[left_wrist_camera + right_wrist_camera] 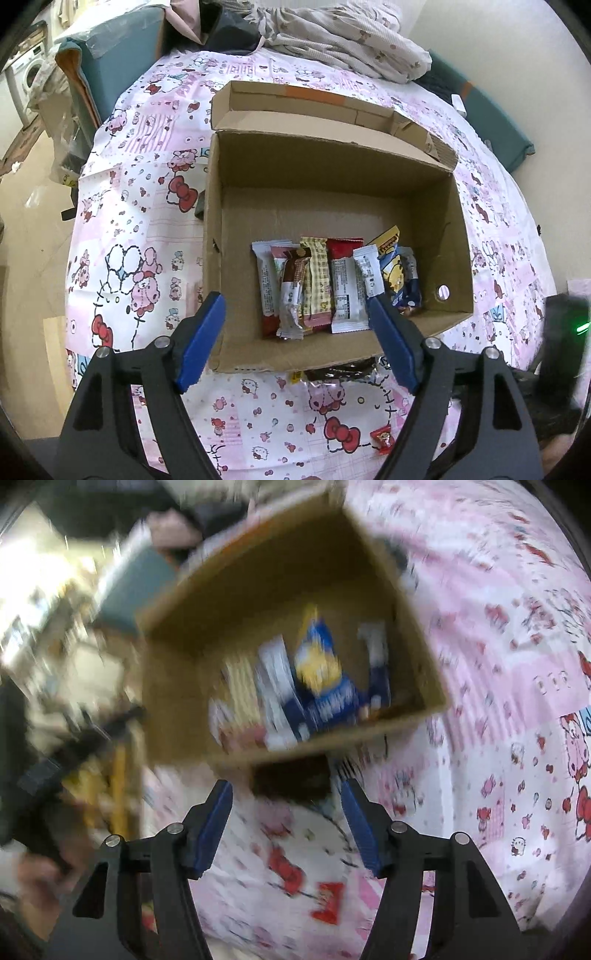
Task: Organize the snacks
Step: 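Withdraw both tools from the box toward the bedspread beside it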
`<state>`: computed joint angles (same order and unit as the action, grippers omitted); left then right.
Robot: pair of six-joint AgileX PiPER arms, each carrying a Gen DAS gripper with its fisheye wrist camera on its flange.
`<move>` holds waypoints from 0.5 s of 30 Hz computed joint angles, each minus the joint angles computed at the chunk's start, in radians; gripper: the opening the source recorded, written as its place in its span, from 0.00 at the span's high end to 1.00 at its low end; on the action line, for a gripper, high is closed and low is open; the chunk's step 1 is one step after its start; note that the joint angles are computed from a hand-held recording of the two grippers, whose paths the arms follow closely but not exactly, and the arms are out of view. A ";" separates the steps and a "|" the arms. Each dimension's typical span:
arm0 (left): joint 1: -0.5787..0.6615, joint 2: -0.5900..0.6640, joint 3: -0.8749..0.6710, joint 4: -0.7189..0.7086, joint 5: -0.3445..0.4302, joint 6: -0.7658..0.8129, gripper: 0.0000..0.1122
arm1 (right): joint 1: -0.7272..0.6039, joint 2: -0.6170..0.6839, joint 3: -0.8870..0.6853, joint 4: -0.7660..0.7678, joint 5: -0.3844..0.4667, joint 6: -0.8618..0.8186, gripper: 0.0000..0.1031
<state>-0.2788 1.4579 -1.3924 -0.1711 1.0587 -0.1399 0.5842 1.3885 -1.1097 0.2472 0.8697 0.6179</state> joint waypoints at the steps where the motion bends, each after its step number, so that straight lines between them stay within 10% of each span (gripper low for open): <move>1: 0.004 0.000 0.001 0.002 0.003 -0.002 0.31 | 0.012 0.035 -0.008 -0.027 0.011 0.017 0.38; 5: 0.022 -0.018 0.016 0.004 0.010 0.005 0.31 | -0.034 0.166 -0.018 0.011 0.004 -0.030 0.41; 12: 0.042 -0.059 0.097 0.024 0.005 -0.005 0.31 | -0.034 0.259 -0.053 0.024 0.023 -0.114 1.00; 15: 0.051 -0.074 0.115 0.018 0.007 -0.009 0.31 | -0.008 0.246 -0.048 0.057 0.017 -0.154 1.00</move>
<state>-0.2279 1.3839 -1.2775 -0.1530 1.0659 -0.1486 0.5763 1.6343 -1.1572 0.3045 0.8866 0.4637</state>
